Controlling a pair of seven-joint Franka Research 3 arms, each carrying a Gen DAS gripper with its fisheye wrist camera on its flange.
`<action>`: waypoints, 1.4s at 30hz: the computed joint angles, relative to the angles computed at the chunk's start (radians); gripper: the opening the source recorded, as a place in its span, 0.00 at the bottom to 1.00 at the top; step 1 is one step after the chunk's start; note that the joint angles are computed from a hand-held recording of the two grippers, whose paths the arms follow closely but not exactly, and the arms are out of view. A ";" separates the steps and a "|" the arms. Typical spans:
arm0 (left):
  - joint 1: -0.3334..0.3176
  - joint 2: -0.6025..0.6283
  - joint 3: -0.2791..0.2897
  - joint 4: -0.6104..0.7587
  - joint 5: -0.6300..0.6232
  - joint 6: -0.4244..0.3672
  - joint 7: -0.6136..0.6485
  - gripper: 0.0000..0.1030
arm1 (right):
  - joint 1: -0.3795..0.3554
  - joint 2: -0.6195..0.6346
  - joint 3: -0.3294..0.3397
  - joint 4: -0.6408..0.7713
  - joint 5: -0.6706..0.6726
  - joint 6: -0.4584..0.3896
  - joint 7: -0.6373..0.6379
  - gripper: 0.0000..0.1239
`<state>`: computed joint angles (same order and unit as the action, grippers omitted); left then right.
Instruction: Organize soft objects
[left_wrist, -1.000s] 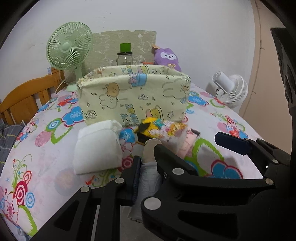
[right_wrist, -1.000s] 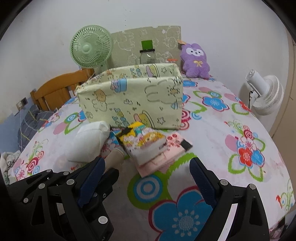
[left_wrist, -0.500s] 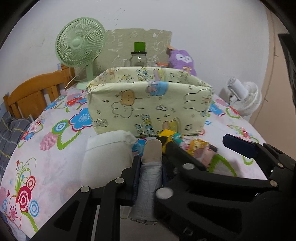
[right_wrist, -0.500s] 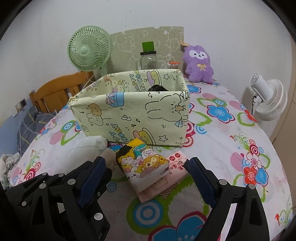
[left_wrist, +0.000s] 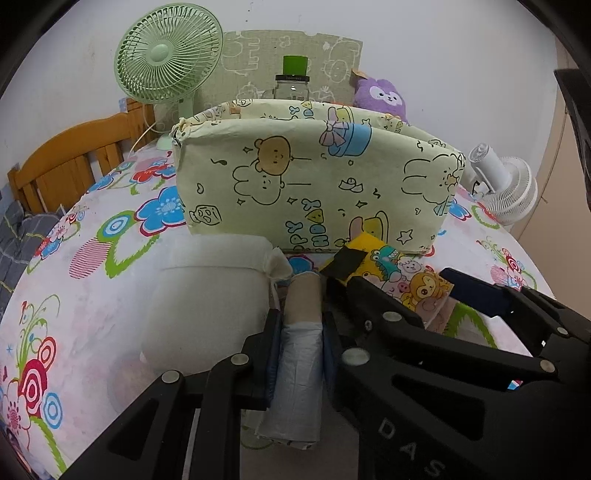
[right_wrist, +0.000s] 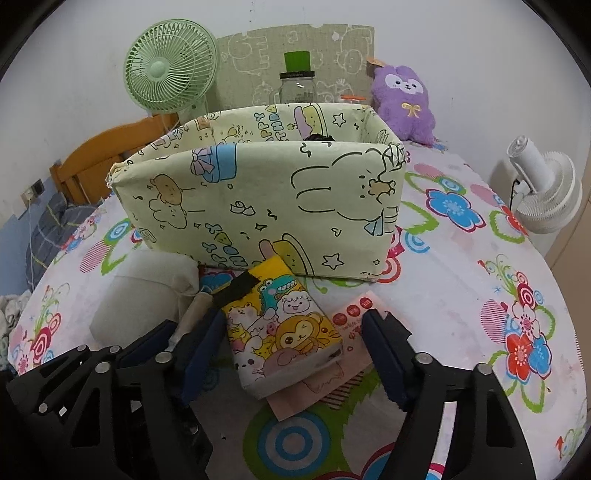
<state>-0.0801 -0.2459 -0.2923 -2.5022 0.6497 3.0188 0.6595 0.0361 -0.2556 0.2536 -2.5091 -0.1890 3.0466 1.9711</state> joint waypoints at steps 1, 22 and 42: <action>0.000 -0.001 0.000 -0.001 0.001 0.002 0.000 0.19 | 0.011 0.002 -0.010 0.000 0.010 0.000 -0.009 0.55; 0.005 -0.084 -0.025 -0.028 -0.015 0.037 0.017 0.18 | -0.054 -0.124 0.056 -0.070 0.074 0.028 0.006 0.48; 0.052 -0.218 -0.072 -0.055 -0.048 0.026 0.027 0.18 | -0.063 -0.268 0.087 -0.101 0.139 0.023 -0.019 0.48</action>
<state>-0.0286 -0.4635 -0.3646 -2.5577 0.6013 3.0444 0.6862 -0.0269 -0.5232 0.3407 -2.6097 -0.0500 3.0694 1.9519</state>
